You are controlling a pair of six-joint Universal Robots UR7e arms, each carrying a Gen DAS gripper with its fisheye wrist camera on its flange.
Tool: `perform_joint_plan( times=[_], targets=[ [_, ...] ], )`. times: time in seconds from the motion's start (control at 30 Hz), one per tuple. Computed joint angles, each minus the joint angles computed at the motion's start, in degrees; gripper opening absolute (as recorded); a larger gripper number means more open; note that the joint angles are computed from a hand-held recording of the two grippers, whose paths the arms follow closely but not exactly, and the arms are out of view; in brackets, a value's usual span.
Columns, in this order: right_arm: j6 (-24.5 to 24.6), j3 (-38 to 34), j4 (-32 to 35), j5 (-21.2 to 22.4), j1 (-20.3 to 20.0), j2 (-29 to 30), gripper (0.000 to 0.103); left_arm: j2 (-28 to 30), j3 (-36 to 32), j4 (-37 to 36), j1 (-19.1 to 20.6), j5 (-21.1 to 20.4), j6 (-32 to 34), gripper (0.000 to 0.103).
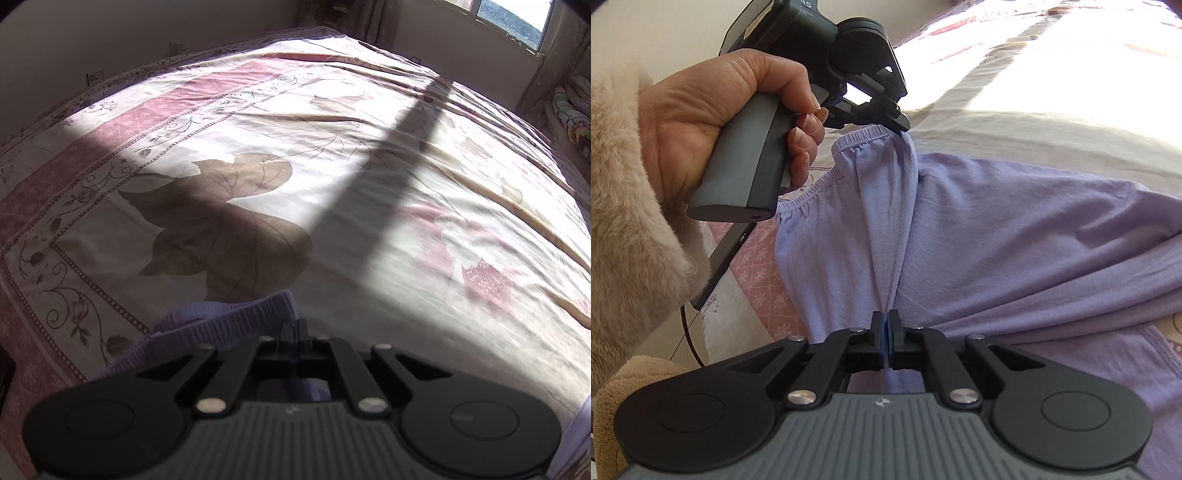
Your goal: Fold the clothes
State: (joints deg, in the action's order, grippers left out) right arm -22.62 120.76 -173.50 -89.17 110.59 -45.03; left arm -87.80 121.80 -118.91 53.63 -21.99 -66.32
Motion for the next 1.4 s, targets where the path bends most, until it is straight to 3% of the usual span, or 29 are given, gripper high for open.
perform_joint_plan(
  times=[0.13, 0.3, 0.43, 0.6, 0.73, 0.93, 1.1, 1.4],
  targets=[
    [0.5, 0.0, 0.1, -0.2, 0.0, -0.1, 0.005, -5.9, 3.4, 0.9, -2.9, 1.3, -2.4, 0.0],
    [2.1, -0.2, 1.5, 1.0, -0.3, -1.4, 0.009, -15.1, 7.9, 7.7, -6.9, 2.3, -10.1, 0.0],
    [3.0, 0.6, 0.8, 1.9, -0.4, -3.2, 0.037, -23.7, 10.7, 18.9, -10.3, 2.2, -20.9, 0.0],
    [5.8, 1.5, -1.7, -0.3, -0.6, -5.6, 0.037, -31.9, 12.2, 35.7, -14.0, 1.5, -34.7, 0.0],
    [10.7, 1.3, -4.3, -4.2, -1.5, -6.6, 0.037, -36.4, 13.9, 42.1, -15.3, 0.7, -40.4, 0.0],
    [18.2, 0.8, -8.9, -9.3, -3.5, -7.0, 0.037, -43.7, 21.2, 34.2, -15.2, 1.9, -35.0, 0.0],
    [21.9, -0.2, -10.1, -11.8, -4.2, -5.8, 0.023, -46.2, 25.2, 24.6, -14.3, 3.0, -28.1, 0.0],
    [23.4, -0.7, -11.7, -16.1, -4.0, -4.1, 0.022, -47.8, 28.5, 10.0, -12.2, 3.0, -18.5, 0.0]
  ],
)
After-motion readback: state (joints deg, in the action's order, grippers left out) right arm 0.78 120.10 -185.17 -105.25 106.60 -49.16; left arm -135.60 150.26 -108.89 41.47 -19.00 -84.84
